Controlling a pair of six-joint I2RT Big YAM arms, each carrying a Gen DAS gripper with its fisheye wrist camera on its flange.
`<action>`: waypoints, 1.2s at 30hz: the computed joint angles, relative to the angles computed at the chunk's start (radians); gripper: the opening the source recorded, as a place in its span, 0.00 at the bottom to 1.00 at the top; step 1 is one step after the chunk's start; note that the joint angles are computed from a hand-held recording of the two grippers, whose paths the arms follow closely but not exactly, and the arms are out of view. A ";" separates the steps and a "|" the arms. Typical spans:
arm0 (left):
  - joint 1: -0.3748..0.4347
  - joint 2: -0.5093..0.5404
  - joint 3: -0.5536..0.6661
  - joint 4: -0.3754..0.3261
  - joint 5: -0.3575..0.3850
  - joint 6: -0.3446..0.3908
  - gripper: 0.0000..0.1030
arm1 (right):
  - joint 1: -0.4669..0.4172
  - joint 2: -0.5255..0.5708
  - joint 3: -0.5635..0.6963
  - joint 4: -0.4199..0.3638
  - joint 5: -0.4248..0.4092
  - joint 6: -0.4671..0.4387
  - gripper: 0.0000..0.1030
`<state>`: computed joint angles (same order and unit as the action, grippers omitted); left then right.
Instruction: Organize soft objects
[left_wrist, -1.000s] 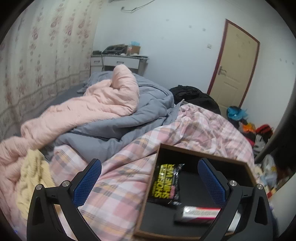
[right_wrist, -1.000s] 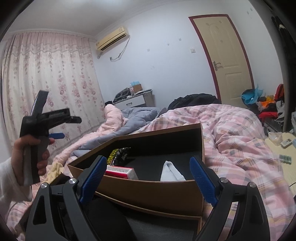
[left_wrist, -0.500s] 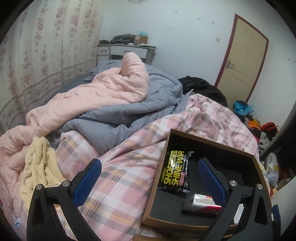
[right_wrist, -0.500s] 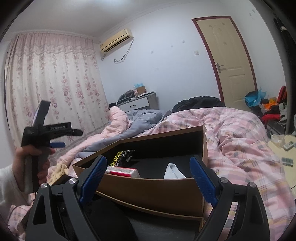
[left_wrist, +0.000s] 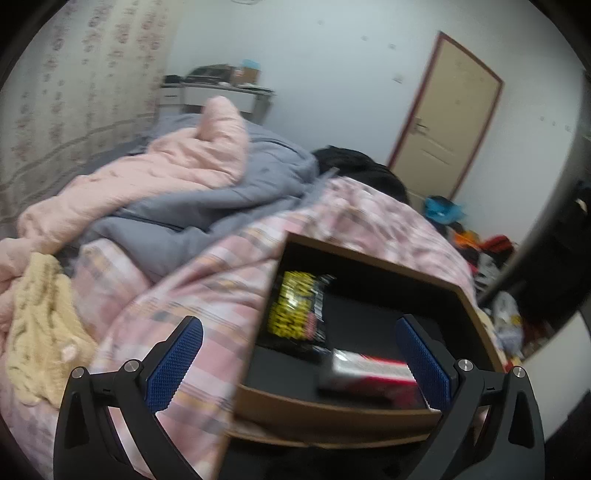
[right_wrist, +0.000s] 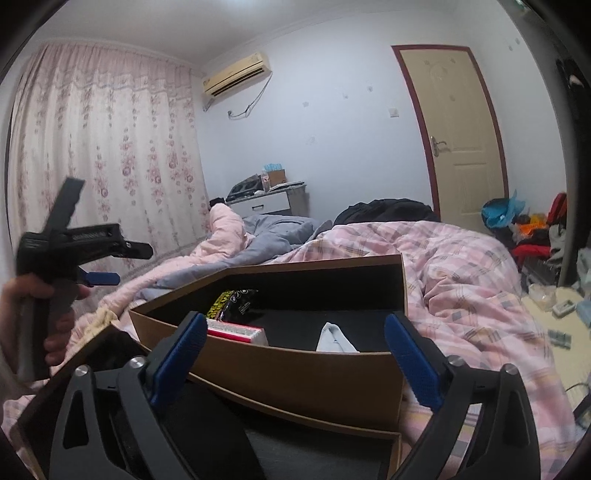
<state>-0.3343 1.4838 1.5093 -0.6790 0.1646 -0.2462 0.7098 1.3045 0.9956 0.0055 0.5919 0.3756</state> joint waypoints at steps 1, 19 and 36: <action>-0.007 -0.005 -0.009 0.006 0.009 0.016 1.00 | 0.005 0.006 0.007 -0.011 0.018 -0.007 0.99; -0.011 -0.095 -0.212 0.065 0.098 0.242 1.00 | 0.026 0.045 0.072 -0.109 0.124 0.004 0.99; -0.191 -0.012 -0.228 0.082 -0.453 0.388 1.00 | 0.036 0.069 0.130 -0.238 0.144 0.017 0.99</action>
